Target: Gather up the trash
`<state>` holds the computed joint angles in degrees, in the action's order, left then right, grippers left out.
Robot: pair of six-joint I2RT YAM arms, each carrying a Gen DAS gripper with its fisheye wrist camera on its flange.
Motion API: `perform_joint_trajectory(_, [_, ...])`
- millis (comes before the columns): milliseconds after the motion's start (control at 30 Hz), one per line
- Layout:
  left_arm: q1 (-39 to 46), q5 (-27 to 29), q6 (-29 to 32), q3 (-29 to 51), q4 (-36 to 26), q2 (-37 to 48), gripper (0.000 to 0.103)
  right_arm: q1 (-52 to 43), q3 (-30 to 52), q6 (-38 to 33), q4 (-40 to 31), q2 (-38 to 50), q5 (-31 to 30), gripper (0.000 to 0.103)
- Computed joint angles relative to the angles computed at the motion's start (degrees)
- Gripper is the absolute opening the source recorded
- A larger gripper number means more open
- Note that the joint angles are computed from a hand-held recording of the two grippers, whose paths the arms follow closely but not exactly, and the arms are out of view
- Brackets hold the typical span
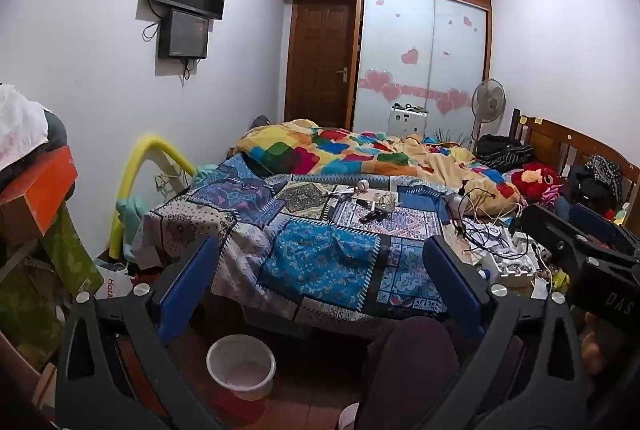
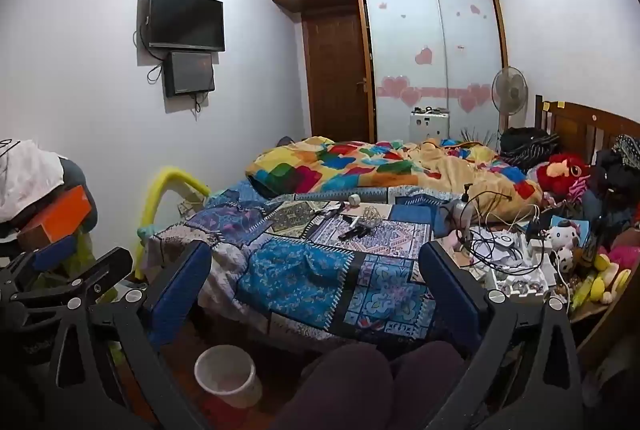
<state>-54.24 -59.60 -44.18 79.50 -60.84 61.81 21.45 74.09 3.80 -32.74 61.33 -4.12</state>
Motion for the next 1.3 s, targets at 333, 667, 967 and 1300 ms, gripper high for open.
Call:
perform_joint_trajectory(333, [1.61,2.78,-0.91,-1.08,-0.44,-0.45,0.103,-0.15,-1.0,1.25,0.15,-0.14,-0.18,0.103])
perform_joint_trajectory(667, [1.15,2.1,-1.33,-1.19,-0.43,-0.26,0.103,-0.58,0.7,0.77,-1.41,0.71,-0.63,0.103])
perform_joint_trajectory(967, [0.73,1.56,-1.87,-0.59,-1.23,0.19,0.103,-0.73,1.08,0.56,-1.48,0.95,-0.49,0.103])
perform_joint_trajectory(1300, [0.62,1.49,-1.82,-1.24,-0.97,-0.31,0.103,-1.38,0.93,0.41,-1.56,0.71,-1.18,0.103])
